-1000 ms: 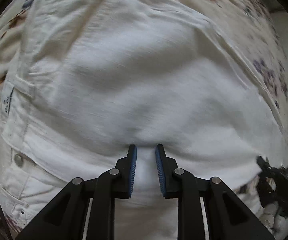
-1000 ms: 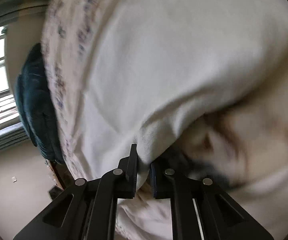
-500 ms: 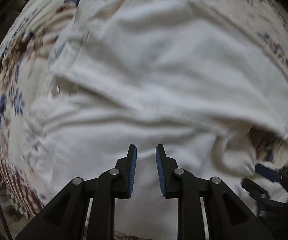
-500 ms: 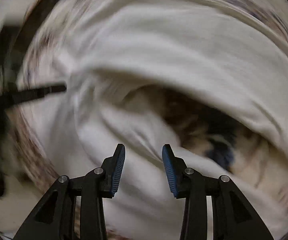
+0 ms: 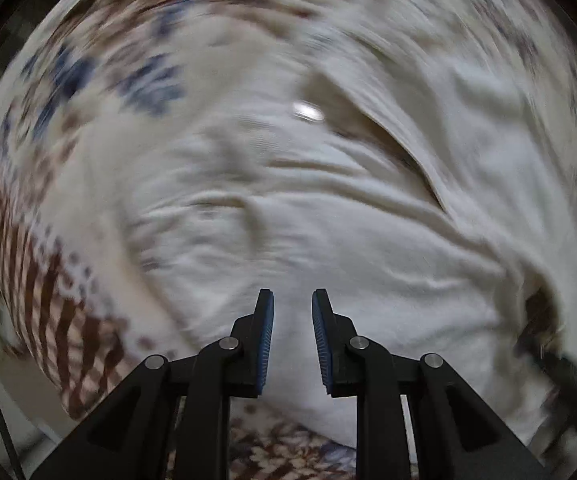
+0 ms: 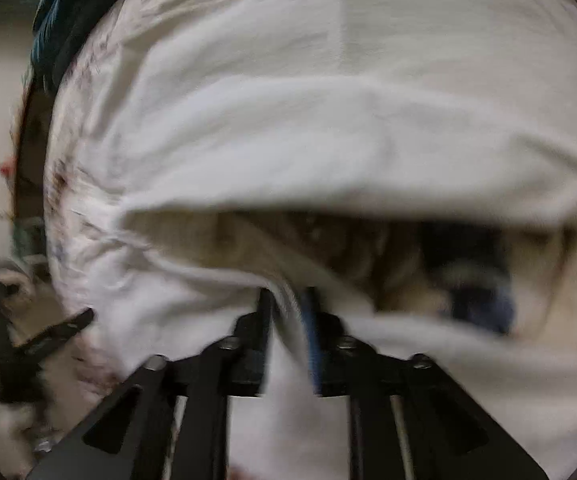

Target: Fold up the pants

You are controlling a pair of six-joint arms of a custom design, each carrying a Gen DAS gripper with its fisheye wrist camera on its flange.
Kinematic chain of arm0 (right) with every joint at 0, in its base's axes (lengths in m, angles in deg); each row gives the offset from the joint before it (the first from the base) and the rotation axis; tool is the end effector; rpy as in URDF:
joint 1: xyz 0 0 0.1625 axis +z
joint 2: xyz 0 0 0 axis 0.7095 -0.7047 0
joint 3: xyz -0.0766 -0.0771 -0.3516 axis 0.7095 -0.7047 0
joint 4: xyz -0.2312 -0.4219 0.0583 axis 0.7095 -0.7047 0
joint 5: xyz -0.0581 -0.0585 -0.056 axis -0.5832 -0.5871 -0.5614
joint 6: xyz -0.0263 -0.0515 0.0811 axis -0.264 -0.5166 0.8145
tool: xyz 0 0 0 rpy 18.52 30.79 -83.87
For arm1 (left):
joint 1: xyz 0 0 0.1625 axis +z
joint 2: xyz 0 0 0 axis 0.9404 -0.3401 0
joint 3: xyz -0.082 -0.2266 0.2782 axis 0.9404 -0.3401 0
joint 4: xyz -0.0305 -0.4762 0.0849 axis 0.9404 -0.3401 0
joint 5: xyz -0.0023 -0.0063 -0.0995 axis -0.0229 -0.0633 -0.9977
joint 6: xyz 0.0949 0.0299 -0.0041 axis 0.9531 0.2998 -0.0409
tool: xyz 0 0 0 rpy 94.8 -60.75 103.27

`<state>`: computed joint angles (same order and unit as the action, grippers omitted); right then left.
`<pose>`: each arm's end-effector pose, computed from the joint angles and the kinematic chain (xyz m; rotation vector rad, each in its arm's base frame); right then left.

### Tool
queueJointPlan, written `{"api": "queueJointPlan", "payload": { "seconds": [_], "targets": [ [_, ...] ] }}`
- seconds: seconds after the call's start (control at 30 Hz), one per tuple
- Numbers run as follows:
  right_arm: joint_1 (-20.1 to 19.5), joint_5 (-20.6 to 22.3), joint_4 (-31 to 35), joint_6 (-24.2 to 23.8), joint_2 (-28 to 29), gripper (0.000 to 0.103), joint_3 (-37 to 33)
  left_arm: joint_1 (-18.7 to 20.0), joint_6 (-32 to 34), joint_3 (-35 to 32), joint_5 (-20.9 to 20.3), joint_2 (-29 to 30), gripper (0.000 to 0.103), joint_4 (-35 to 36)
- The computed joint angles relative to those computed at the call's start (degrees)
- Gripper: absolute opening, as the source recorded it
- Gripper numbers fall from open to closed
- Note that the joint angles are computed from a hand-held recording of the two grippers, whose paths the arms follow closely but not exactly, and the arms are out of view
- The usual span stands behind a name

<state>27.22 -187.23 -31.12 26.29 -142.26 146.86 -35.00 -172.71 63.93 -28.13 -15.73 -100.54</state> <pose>-0.1071 -0.6803 0.4206 0.1163 -2.8787 -0.3273 -0.3558 -0.4635 0.0798 -0.9749 2.2752 -0.4236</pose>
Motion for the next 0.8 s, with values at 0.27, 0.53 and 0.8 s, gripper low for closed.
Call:
{"api": "queueJointPlan", "payload": {
  "seconds": [0.27, 0.53, 0.8],
  "targets": [
    [-11.6, 5.2, -4.2, 31.6, -19.7, 0.091, 10.8, 0.9, -16.3, 25.0, 0.9, -22.9, 0.034, -19.8],
    [-24.3, 14.3, -14.6, 34.9, -29.2, 0.054, 22.0, 2.4, -9.3, 24.7, 3.3, -19.6, 0.043, -23.7],
    [-24.1, 14.7, -18.2, 26.9, -32.2, 0.007, 21.8, -2.0, -10.2, 9.8, 1.2, -7.1, 0.01, 0.3]
  ]
}}
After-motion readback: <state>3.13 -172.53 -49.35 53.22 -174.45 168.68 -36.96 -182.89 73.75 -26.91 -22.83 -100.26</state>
